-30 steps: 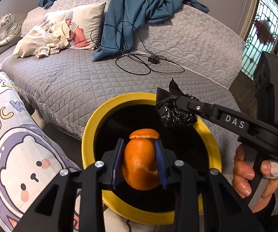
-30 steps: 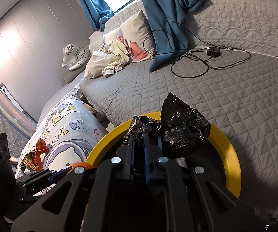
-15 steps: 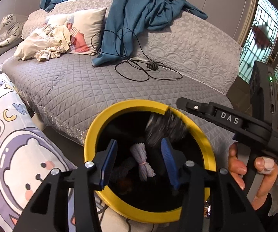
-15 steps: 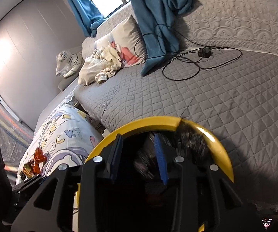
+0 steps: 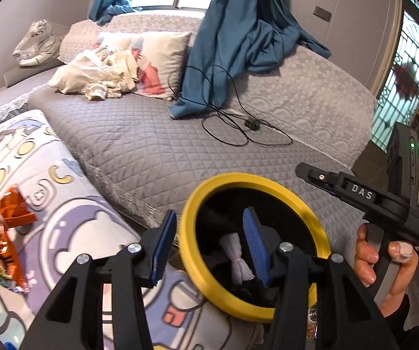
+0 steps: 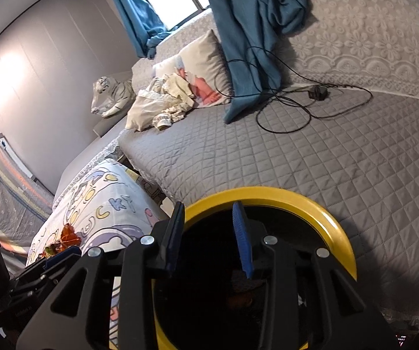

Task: Collect trash
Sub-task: 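Open both grippers to drop the items into the bin, then return toward the bed, then move both open tools back over the trash pile on the blanket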

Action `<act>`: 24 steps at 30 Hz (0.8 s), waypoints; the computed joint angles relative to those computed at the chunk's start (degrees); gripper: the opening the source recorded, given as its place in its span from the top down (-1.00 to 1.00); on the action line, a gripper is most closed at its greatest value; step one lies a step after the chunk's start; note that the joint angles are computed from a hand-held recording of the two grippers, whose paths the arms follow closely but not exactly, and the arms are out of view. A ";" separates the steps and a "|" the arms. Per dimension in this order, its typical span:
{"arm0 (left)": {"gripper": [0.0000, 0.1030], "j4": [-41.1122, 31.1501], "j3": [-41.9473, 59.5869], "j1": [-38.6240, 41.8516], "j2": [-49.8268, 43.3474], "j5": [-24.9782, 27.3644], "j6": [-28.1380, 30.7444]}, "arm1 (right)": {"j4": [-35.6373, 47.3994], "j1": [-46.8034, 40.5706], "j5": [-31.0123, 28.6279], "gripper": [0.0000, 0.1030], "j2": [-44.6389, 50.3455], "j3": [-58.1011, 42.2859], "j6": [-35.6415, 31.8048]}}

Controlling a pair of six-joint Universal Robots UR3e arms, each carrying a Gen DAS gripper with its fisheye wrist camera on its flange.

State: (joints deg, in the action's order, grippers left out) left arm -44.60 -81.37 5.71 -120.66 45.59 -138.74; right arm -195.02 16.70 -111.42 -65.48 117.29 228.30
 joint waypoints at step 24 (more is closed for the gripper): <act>-0.08 -0.98 6.08 20.02 1.48 -3.25 1.13 | 26.61 11.54 0.51 0.24 16.94 -48.19 -11.53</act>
